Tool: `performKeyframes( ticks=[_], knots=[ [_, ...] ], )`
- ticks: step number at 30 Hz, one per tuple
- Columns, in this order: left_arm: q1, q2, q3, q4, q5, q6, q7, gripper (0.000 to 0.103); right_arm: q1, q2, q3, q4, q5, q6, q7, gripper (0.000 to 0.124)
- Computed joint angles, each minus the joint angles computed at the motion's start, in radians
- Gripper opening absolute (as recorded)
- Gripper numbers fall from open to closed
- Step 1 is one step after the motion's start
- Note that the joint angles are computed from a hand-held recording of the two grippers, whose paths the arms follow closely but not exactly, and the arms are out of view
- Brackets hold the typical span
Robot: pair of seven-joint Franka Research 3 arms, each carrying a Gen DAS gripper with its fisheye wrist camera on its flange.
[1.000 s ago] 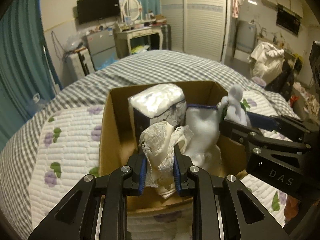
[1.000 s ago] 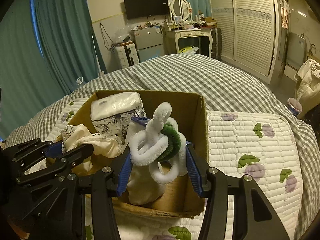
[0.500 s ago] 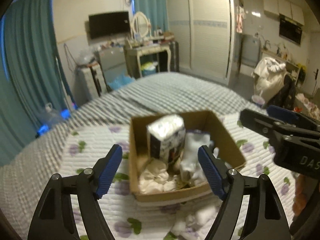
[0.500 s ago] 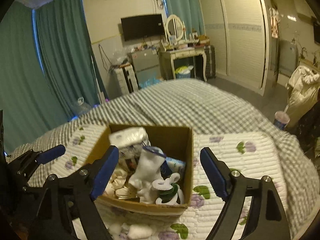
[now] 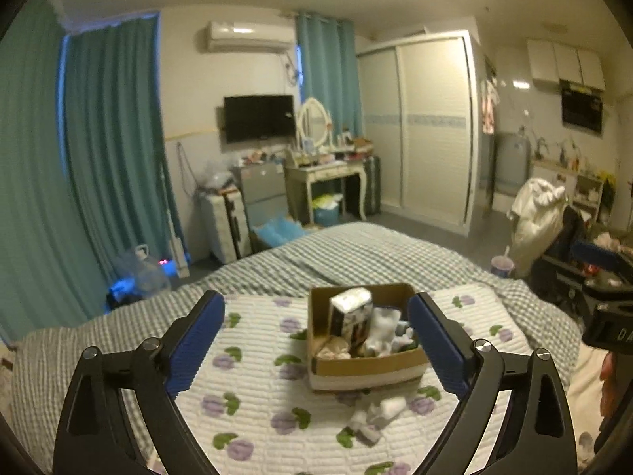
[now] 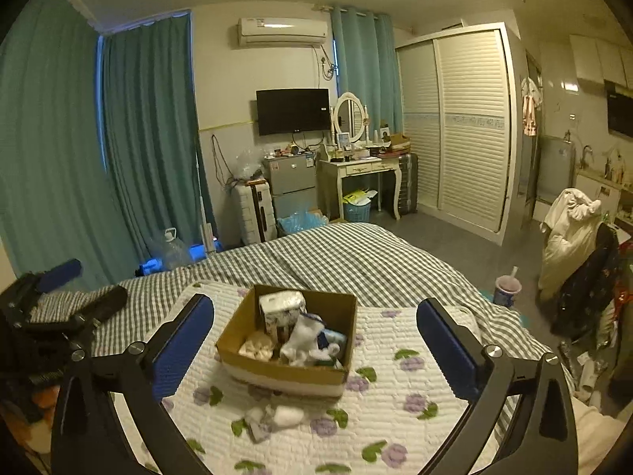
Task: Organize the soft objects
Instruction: 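Grasp a cotton pad with the right gripper while the left grasps a white cotton item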
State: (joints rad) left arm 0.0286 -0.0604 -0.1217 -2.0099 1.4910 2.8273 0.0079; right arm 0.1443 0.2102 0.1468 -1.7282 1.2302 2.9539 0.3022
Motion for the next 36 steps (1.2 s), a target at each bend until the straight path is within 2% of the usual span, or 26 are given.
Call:
performKeyframes(
  ticks=[4, 7, 9, 11, 12, 15, 20, 23, 29, 31, 32, 36],
  knots=[
    [0.002, -0.008, -0.004, -0.046, 0.094, -0.011, -0.085, 0.096, 0.005, -0.018, -0.003, -0.079, 0.02, 0.017, -0.029, 0.103],
    [-0.006, 0.03, -0.003, -0.056, 0.118, -0.039, -0.109, 0.096, 0.015, 0.022, 0.002, -0.092, 0.011, 0.046, -0.034, 0.103],
    [-0.006, 0.079, 0.008, -0.047, 0.079, -0.026, -0.081, 0.096, 0.011, 0.064, 0.012, -0.077, 0.006, 0.043, -0.034, 0.103],
    [0.002, 0.146, 0.027, -0.018, -0.011, 0.035, 0.002, 0.096, 0.01, 0.118, 0.017, -0.053, -0.036, 0.031, 0.006, 0.103],
    [0.003, 0.182, 0.035, -0.001, -0.068, 0.049, 0.055, 0.096, 0.018, 0.15, 0.012, -0.036, -0.082, 0.026, 0.051, 0.103],
    [-0.013, 0.264, 0.062, 0.037, -0.135, 0.036, 0.098, 0.096, 0.07, 0.254, -0.035, 0.027, -0.267, 0.014, 0.222, 0.103],
    [-0.037, 0.391, 0.112, 0.096, -0.253, 0.046, 0.181, 0.096, 0.131, 0.422, -0.096, 0.159, -0.474, -0.032, 0.42, 0.102],
    [-0.044, 0.458, 0.135, 0.133, -0.32, 0.068, 0.248, 0.096, 0.155, 0.525, -0.124, 0.261, -0.571, -0.096, 0.523, 0.095],
    [-0.03, 0.536, 0.125, 0.176, -0.519, 0.095, 0.432, 0.096, 0.134, 0.665, -0.098, 0.427, -0.694, -0.223, 0.625, 0.074],
    [-0.04, 0.541, 0.136, 0.176, -0.553, 0.114, 0.461, 0.095, 0.108, 0.686, -0.069, 0.455, -0.712, -0.248, 0.636, 0.05],
    [-0.043, 0.542, 0.138, 0.176, -0.573, 0.121, 0.481, 0.095, 0.091, 0.688, -0.051, 0.456, -0.716, -0.249, 0.635, 0.045],
    [-0.078, 0.537, 0.158, 0.165, -0.632, 0.135, 0.547, 0.094, 0.026, 0.637, 0.028, 0.364, -0.699, -0.149, 0.614, 0.041]
  ],
)
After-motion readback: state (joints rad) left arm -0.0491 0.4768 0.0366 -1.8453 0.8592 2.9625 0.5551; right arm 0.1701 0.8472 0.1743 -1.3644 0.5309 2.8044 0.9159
